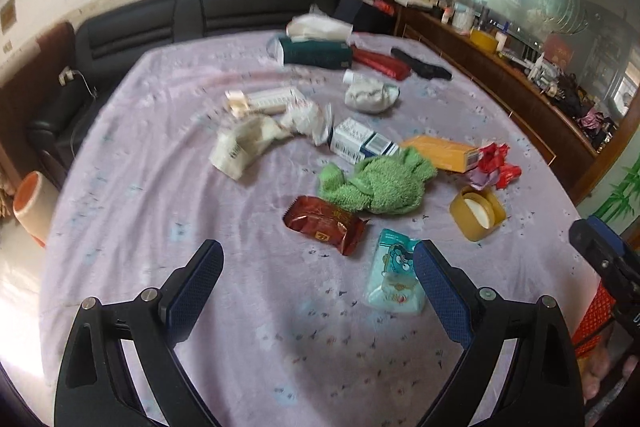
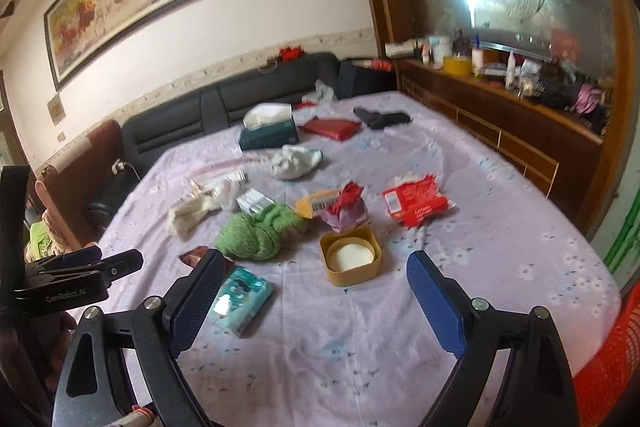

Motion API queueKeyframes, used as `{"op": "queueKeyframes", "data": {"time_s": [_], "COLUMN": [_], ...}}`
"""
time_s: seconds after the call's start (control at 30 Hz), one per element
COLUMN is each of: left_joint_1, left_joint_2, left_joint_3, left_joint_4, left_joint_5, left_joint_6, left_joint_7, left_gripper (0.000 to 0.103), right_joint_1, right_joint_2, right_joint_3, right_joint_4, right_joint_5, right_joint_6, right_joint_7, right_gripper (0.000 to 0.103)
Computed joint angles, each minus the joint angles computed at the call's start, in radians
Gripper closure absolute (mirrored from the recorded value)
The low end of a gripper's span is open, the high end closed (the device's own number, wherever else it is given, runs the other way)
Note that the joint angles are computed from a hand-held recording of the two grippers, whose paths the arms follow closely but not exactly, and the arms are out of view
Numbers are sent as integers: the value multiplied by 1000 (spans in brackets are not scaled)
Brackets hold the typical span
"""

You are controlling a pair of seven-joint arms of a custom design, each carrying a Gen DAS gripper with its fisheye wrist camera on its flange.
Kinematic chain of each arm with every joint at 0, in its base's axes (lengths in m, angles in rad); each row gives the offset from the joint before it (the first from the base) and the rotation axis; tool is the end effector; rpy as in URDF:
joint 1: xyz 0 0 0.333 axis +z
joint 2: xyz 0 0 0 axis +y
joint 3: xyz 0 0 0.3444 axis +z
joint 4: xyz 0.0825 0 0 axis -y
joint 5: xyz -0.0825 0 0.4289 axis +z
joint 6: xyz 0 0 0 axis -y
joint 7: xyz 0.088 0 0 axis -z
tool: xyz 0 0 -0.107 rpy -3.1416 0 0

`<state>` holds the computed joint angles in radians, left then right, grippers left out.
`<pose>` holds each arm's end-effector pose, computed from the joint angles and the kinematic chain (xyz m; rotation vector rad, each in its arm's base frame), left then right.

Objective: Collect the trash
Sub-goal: 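Grasp the brown snack wrapper with the left tool while the right tool grasps the yellow tin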

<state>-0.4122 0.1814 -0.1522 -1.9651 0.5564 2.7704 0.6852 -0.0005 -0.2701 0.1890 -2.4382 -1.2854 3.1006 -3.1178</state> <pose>0.5634 -0.3778 0.4536 -1.7602 1.9931 -0.8155 0.4700 0.1747 0.4648 -1.5043 1.7000 -0.6932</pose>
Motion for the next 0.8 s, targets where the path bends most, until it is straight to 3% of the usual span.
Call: {"op": "queueKeyframes", "data": {"time_s": [0.07,0.13,0.27,0.33,0.4,0.5,0.6,0.67,0.7,0.8], "left_joint_1": [16,21,8,3,10,16,22,-10,-16,-20], "left_joint_2": [47,95,182,211,239,270,263,251,244,218], "left_joint_3": [-15,-19,-4,3,-2,-6,-9,26,34,41], "left_joint_4": [41,82,173,203,230,262,246,230,219,179], "left_joint_5": [-66,-135,-234,-267,-320,-380,-437,-405,-396,-389], "left_joint_6": [-9,-21,-76,-93,-109,-132,-113,-104,-101,-79], "left_joint_7": [62,120,204,229,267,308,337,305,294,277], "left_gripper": [8,8,20,28,37,46,62,64,73,74], "right_joint_1": [7,65,131,144,151,164,200,246,243,226], "right_joint_2": [66,120,246,299,342,383,414,429,429,408], "right_joint_3": [-21,-73,-126,-143,-137,-139,-165,-214,-214,-203], "right_joint_4": [35,49,107,143,166,197,230,250,247,215], "right_joint_5": [25,184,475,517,678,783,810,726,733,782], "right_joint_6": [18,8,-16,-22,-39,-62,-108,-144,-149,-122], "right_joint_7": [-47,-224,-527,-583,-728,-835,-866,-791,-792,-813], "right_gripper": [8,8,8,8,8,8,13,32,32,32]}}
